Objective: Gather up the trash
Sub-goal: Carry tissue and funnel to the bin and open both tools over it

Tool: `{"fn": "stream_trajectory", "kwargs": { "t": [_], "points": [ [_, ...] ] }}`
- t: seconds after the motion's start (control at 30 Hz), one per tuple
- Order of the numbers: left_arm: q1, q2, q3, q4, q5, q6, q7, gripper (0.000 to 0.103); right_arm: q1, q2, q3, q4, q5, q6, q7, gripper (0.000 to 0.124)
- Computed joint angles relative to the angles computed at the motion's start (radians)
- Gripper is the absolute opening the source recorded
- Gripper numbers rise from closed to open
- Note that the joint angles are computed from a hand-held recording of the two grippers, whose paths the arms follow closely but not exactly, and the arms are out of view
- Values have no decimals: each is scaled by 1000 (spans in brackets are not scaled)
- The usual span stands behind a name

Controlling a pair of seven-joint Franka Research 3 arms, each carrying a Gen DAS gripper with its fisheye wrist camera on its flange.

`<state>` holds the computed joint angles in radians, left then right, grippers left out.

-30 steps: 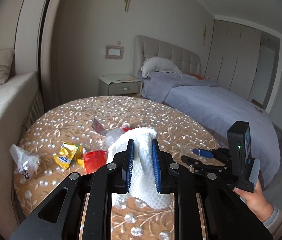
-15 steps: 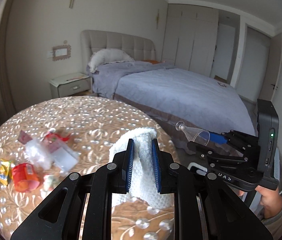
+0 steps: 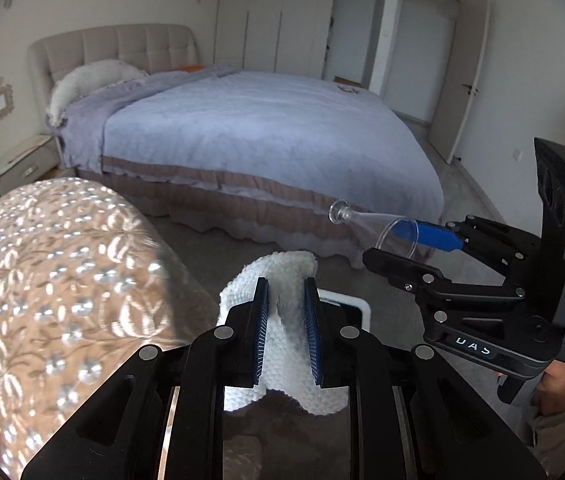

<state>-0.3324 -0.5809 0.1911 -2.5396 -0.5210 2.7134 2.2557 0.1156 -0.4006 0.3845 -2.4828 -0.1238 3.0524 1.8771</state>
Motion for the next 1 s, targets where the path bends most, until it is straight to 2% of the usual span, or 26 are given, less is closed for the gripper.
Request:
{"fn": "stream_trajectory", "kwargs": {
  "t": [0.07,0.2,0.37,0.43,0.47,0.5,0.53,0.63,0.77,0.93,0.97,1.0],
  "points": [
    [-41,72,12,31,-28,-11,30,18,16,7,-35,-16,19,-5,-12,45],
    [-55,210,-17,93,-86,-67,96,18,64,52,-105,-29,75,-7,-47,45],
    [-17,361,-90,174,-102,-97,115,17,162,114,-220,-22,188,-18,-149,45],
    [4,410,-118,208,-100,-113,106,23,163,138,-229,-14,214,-17,-166,45],
    [14,430,-129,226,-109,-127,106,49,169,148,-239,-11,231,-16,-178,45],
    [23,446,-142,234,-117,-125,106,89,185,160,-259,-7,260,-14,-199,45],
    [35,459,-155,241,-119,-123,105,98,210,166,-290,-6,301,-17,-237,46],
    [70,475,-191,250,-115,-126,114,99,219,199,-309,14,359,-38,-287,46],
    [129,491,-258,247,9,-117,49,99,262,240,-341,45,489,-68,-402,46],
    [171,505,-298,241,40,-90,56,99,262,278,-333,79,586,-100,-488,46],
    [175,504,-302,239,42,-86,56,99,258,282,-331,86,595,-117,-500,48],
    [179,502,-305,238,45,-84,51,99,257,286,-330,94,609,-132,-520,67]
  ]
}}
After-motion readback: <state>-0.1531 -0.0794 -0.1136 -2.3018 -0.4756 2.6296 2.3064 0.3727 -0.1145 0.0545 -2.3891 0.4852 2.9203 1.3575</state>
